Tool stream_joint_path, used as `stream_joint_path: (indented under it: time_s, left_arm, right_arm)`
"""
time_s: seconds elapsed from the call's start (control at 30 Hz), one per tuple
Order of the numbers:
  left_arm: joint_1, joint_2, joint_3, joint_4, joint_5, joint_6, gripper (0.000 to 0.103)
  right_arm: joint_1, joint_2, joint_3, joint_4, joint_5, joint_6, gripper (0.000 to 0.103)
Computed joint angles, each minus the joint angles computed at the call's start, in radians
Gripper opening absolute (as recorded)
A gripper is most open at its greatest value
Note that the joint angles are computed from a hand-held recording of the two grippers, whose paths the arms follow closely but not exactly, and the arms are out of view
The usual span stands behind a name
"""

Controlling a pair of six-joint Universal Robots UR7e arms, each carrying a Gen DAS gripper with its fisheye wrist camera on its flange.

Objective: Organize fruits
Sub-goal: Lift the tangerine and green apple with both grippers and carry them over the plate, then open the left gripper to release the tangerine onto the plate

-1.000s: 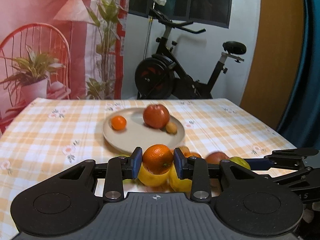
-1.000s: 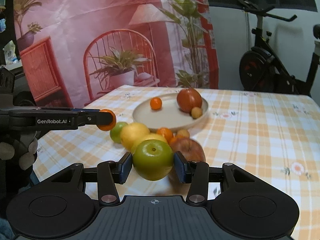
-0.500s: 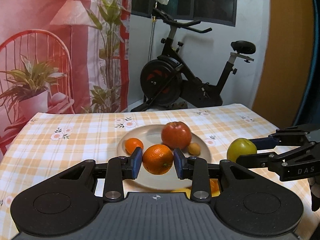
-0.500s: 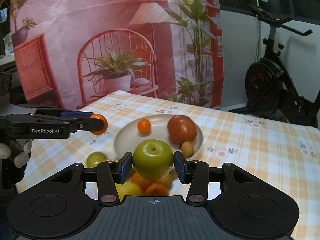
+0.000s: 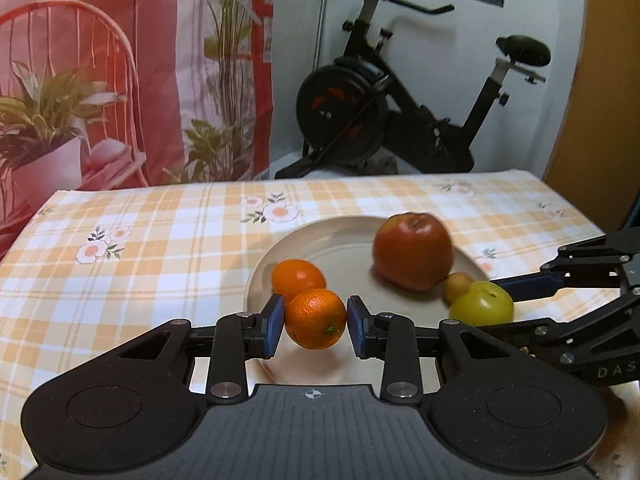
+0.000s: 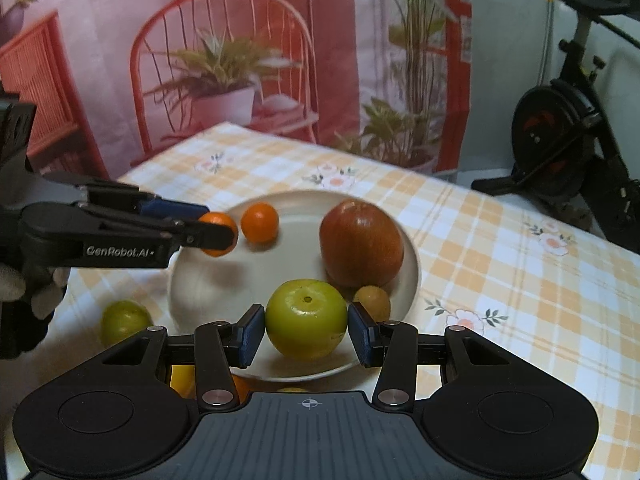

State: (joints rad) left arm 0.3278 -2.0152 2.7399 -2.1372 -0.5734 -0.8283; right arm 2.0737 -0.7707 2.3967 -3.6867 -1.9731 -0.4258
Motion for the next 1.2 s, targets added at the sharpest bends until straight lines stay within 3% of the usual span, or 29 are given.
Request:
stream_joint_path:
  time_s: [0.27, 0.6, 0.9, 1.2]
  left_arm:
    - [0.110, 0.155, -0.015, -0.245, 0.006, 0.167, 0.034]
    - [0.180, 0.351, -0.046, -0.518, 0.036, 0.347, 0.034]
    - [0.190, 0.361, -0.053, -0.537, 0.041, 0.348, 0.035]
    - [0.133, 0.257, -0.054, -0.384, 0.060, 0.237, 0.035]
  right_arm:
    - [-0.038, 0.007, -0.006, 0.002, 0.010, -0.024, 0.042]
    - [-0.029, 0.026, -0.012, -0.032, -0.013, -0.082, 0.042]
    - [-0.030, 0.040, -0.019, -0.060, -0.028, -0.094, 0.043]
    - [-0.009, 0.040, -0.011, -0.115, -0.039, -0.090, 0.045]
